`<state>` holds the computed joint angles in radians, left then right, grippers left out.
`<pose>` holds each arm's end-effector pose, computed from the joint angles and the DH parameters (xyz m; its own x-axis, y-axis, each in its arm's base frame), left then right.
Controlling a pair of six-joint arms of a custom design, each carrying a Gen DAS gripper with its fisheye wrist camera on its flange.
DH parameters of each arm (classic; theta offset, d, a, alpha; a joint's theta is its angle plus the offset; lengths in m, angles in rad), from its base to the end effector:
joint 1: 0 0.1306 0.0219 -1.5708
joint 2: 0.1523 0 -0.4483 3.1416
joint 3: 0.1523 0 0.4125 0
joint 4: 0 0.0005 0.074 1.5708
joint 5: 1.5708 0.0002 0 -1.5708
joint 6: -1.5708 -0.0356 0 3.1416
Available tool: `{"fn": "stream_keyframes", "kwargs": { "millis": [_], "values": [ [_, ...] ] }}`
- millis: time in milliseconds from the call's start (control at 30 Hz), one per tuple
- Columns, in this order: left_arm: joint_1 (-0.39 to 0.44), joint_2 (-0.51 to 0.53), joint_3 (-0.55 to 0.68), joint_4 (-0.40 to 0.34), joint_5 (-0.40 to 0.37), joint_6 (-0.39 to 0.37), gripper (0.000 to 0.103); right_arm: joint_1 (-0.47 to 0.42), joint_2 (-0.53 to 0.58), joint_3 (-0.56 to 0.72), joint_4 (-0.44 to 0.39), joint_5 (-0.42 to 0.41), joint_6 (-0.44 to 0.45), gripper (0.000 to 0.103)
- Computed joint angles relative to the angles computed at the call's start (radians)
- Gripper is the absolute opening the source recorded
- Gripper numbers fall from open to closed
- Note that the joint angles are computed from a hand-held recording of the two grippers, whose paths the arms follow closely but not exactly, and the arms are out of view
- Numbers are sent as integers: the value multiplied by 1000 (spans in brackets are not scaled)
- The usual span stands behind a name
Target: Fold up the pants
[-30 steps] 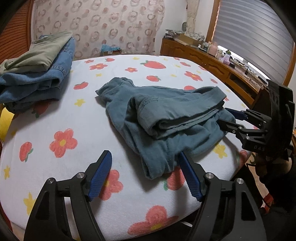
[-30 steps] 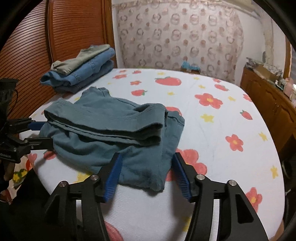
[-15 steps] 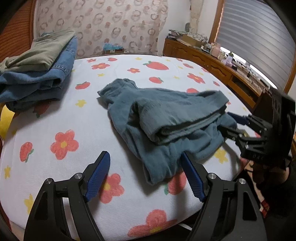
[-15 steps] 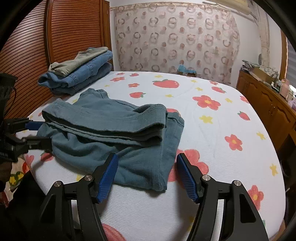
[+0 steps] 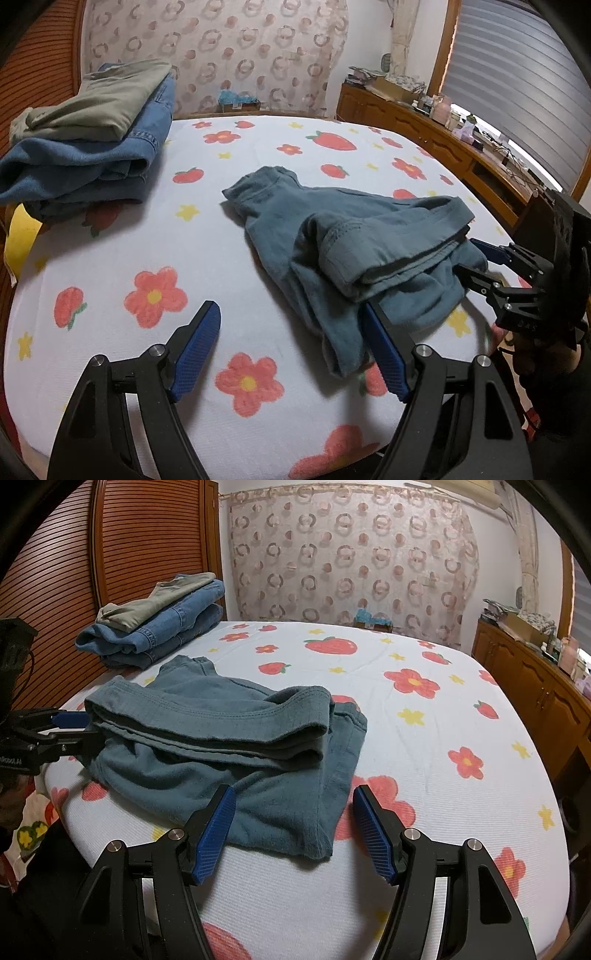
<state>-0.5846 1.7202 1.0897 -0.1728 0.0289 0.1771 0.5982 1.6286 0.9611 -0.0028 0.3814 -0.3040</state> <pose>0.4697 -0.3127 0.2365 -0.6909 0.2460 -0.6798 0.4538 0.8796 -0.1428 0.4400 0.2832 0.2470 -0.5741 -0.0550 -0.8169 -0.1151 0.9933 0.0139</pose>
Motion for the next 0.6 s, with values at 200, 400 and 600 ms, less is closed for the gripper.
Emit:
{"fn": "stream_keyframes", "kwargs": {
  "millis": [200, 400, 600],
  "values": [
    [-3, 8, 29, -16, -17, -29, 79, -15, -14, 14, -62, -44, -2, 68],
    [-2, 22, 66, -28, -28, -50, 79, -36, -28, 32, -117, -70, 10, 68],
    [3, 32, 96, -38, -44, -65, 79, -44, -12, 85, -199, -51, 67, 68]
  ]
}}
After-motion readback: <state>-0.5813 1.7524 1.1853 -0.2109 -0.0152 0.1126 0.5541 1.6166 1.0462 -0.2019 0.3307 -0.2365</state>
